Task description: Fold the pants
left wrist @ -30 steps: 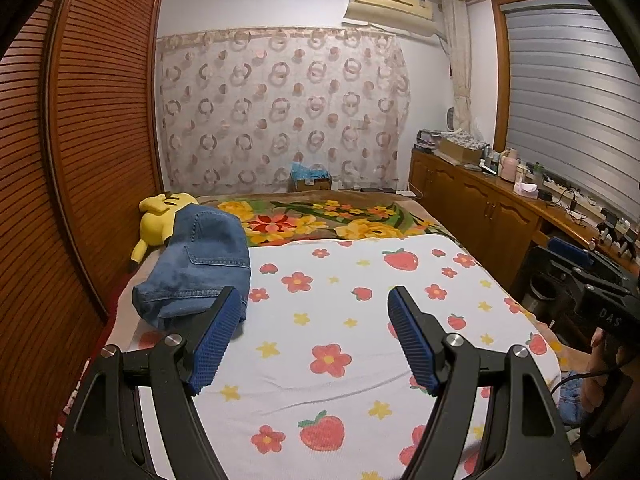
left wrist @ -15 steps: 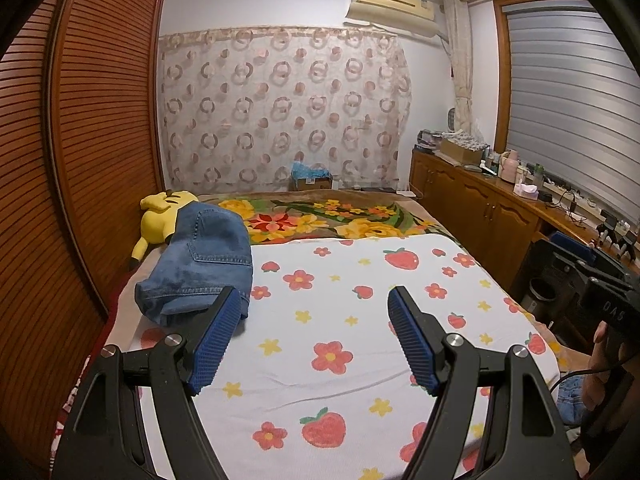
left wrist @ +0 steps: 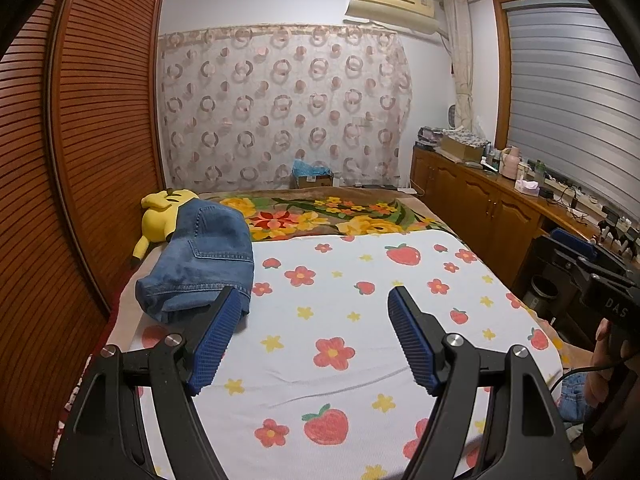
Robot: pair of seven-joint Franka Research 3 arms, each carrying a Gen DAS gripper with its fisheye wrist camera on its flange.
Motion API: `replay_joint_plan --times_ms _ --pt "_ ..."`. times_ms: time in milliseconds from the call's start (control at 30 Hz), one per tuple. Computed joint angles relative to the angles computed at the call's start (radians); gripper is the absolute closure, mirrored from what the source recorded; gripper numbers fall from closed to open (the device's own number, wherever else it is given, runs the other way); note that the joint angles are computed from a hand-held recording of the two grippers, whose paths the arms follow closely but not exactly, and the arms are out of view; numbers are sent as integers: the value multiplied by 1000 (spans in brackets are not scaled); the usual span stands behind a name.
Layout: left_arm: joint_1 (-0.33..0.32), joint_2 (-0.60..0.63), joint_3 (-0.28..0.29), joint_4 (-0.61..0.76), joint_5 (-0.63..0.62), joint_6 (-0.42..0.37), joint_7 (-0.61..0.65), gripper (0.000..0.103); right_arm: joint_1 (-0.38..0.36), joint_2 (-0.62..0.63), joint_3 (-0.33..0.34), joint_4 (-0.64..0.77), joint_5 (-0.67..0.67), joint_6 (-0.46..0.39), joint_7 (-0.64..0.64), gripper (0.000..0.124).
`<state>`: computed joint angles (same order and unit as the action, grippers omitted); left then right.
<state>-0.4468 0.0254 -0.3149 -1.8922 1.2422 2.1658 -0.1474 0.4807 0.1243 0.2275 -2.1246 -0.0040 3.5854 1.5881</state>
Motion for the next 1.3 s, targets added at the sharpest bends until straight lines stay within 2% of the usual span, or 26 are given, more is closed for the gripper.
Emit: replay_joint_plan --times_ms 1300 --pt "-3 4 0 4 -3 -1 -5 26 -35 -6 0 -2 -100 2 84 58"
